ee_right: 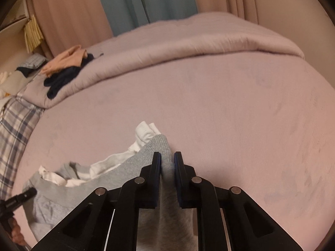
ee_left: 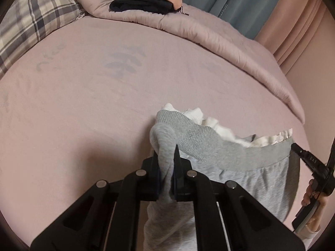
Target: Fold small clothes
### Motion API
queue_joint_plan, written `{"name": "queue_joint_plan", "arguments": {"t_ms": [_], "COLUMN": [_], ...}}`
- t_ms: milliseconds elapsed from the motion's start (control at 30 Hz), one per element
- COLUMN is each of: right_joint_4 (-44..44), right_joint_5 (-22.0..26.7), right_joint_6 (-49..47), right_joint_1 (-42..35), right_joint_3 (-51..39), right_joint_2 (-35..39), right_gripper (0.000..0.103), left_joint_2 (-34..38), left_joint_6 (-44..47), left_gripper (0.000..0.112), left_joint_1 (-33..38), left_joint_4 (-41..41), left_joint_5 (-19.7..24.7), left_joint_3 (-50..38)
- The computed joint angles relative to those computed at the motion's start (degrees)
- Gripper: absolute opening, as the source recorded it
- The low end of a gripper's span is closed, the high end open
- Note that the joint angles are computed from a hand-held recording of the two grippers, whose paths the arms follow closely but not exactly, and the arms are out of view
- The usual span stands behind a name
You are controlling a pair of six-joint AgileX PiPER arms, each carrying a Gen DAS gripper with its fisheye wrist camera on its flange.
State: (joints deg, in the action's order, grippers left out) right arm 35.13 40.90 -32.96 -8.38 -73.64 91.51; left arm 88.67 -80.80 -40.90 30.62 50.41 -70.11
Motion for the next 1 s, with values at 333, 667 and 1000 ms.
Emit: {"name": "queue_joint_plan", "arguments": {"t_ms": [333,667,1000], "right_joint_4": [-19.4,-18.5,-24.1], "right_joint_5": [-2.5,-3.3,-4.8], "right_joint_6": [17.7,17.4,22.9], "right_joint_1": [6.3,5.8,8.0], "right_joint_3": [-3.9,-4.8,-1.0], "right_joint_2": [10.6,12.3,8.8], "right_gripper": [0.014,0.016,0.017], "left_joint_2": [4.8,4.7,1.3], "left_joint_6": [3.6,-3.0,-2.1], "left_gripper": [0.03,0.049,0.054], "left_joint_1": [4.9,3.0,3.0], "left_joint_4": [-6.2,-0.9,-5.1], "left_joint_5": [-2.4,-1.7,-1.5], "left_joint_3": [2.9,5.2,6.1]}}
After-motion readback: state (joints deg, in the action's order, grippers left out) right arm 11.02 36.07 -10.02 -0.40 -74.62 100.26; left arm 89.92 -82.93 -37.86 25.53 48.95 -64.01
